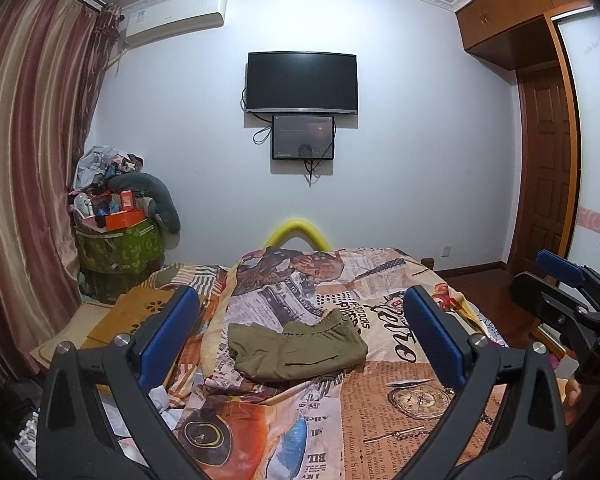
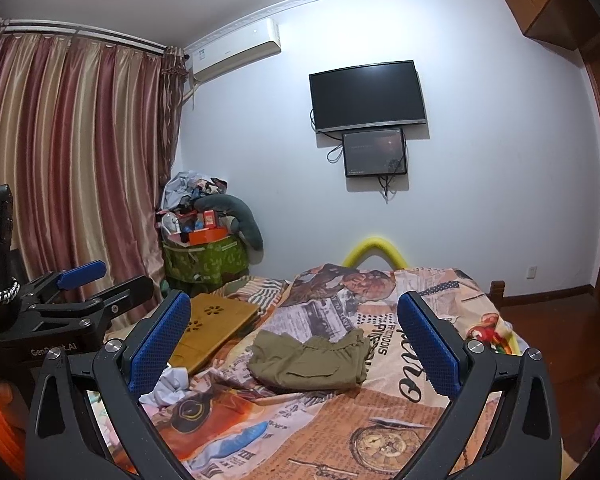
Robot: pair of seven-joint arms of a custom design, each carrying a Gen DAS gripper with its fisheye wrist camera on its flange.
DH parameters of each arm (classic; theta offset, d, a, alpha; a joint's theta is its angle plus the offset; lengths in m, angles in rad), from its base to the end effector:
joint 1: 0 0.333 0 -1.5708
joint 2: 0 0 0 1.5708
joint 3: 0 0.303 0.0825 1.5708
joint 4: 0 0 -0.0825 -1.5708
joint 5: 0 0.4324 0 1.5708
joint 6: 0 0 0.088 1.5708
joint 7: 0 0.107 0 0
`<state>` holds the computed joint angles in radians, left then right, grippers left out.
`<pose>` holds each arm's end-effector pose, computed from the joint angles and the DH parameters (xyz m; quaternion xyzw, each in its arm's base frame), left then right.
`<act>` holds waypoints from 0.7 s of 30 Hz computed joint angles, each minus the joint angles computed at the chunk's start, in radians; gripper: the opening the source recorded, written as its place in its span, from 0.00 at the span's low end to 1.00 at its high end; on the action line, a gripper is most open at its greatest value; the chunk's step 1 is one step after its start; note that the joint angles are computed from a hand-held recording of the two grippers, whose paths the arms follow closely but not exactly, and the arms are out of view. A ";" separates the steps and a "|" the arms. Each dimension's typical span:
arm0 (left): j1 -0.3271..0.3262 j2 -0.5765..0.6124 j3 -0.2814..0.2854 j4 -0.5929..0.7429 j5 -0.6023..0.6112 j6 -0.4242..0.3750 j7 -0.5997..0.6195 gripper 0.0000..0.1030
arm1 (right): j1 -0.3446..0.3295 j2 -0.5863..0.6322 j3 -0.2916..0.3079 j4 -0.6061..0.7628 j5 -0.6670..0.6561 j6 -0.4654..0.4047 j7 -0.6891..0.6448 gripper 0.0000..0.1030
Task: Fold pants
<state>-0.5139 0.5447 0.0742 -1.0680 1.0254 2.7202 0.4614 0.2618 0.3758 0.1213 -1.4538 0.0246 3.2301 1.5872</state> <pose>0.6990 -0.3853 0.6266 -0.5332 0.5775 -0.4510 0.4229 0.7005 0.2590 0.6237 -0.6135 0.4551 -0.3388 0.5493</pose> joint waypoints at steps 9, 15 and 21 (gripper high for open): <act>0.005 0.010 -0.006 0.012 -0.023 0.004 0.017 1.00 | 0.018 -0.002 -0.026 0.000 -0.003 -0.002 0.007 1.00; 0.006 0.012 -0.002 0.012 -0.049 0.018 0.031 1.00 | 0.022 -0.004 -0.031 -0.002 -0.006 -0.001 0.011 1.00; 0.002 0.011 0.002 0.008 -0.048 0.033 0.036 1.00 | 0.019 -0.006 -0.028 -0.003 -0.007 -0.003 0.013 1.00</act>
<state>-0.5121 0.5555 0.0758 -1.0604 0.9771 2.7531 0.4970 0.2804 0.3696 0.0934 -1.4567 0.0175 3.2266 1.6000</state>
